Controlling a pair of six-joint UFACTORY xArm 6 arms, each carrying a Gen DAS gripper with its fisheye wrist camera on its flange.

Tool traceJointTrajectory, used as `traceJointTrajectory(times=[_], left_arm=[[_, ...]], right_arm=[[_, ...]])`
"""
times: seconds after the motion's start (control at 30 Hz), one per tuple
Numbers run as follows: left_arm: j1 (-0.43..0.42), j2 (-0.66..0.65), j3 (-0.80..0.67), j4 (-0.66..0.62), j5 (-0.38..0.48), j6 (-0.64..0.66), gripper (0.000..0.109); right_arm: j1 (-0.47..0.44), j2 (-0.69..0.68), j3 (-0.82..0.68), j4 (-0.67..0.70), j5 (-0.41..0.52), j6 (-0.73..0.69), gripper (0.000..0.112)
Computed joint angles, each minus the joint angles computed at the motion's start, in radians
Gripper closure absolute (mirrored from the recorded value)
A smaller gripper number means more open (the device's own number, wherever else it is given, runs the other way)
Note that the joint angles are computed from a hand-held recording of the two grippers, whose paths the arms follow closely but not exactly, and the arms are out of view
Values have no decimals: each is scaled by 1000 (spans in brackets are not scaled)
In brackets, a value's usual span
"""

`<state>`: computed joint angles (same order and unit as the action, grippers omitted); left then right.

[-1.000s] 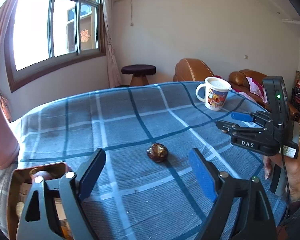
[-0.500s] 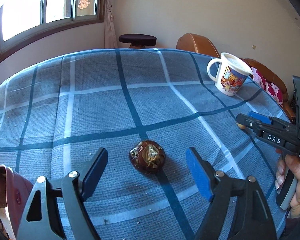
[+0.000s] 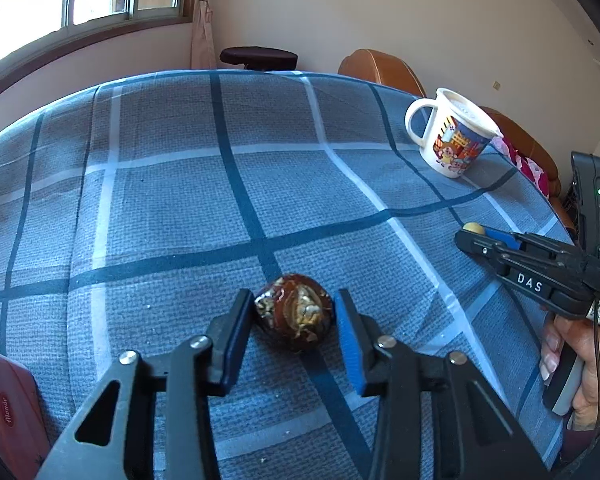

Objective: Organize fruits
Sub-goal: 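Close the right tool on the tan fruit while the left tool grasps the dark brown fruit, then lift the tan fruit with the right tool while the left tool lifts the dark brown fruit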

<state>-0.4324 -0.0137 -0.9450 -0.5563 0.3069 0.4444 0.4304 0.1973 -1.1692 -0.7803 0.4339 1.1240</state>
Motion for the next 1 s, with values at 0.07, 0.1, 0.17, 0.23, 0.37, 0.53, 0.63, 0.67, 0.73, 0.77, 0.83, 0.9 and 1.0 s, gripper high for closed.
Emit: traceJointTrajectory(times=[0.07, 0.1, 0.17, 0.23, 0.37, 0.53, 0.63, 0.67, 0.73, 0.77, 0.83, 0.9, 1.0], left_arm=[[-1, -5, 5, -18, 2, 20, 66], [0, -8, 7, -25, 3, 26, 66], [0, -14, 13, -48, 1, 44, 66], [1, -25, 24, -62, -10, 57, 66], [-9, -45, 49, -64, -52, 65, 66], [-20, -70, 79, -76, -103, 80, 66], [-29, -84, 99, -67, -144, 81, 66], [-33, -91, 108, -65, -159, 83, 66], [-41, -99, 121, -64, -190, 87, 66], [-44, -103, 127, -65, -201, 90, 66], [-48, -109, 134, -72, -221, 98, 66], [-52, -117, 143, -95, -237, 118, 66], [-59, -124, 150, -136, -260, 150, 66]], right_arm=[[1, -1, 1, -9, -7, 8, 85], [2, 2, -3, -17, -10, 14, 85], [5, 1, -4, -31, -9, 21, 86], [5, -8, 5, -62, -20, 43, 86], [9, -25, 16, -143, -30, 99, 85], [22, -52, 30, -289, -23, 203, 86], [32, -65, 36, -369, -15, 260, 86], [34, -65, 33, -388, -15, 272, 86], [36, -74, 38, -438, -22, 308, 85], [36, -78, 41, -463, -27, 328, 85], [39, -86, 46, -503, -33, 363, 86], [42, -88, 45, -539, -36, 393, 85], [46, -100, 52, -603, -38, 445, 85]])
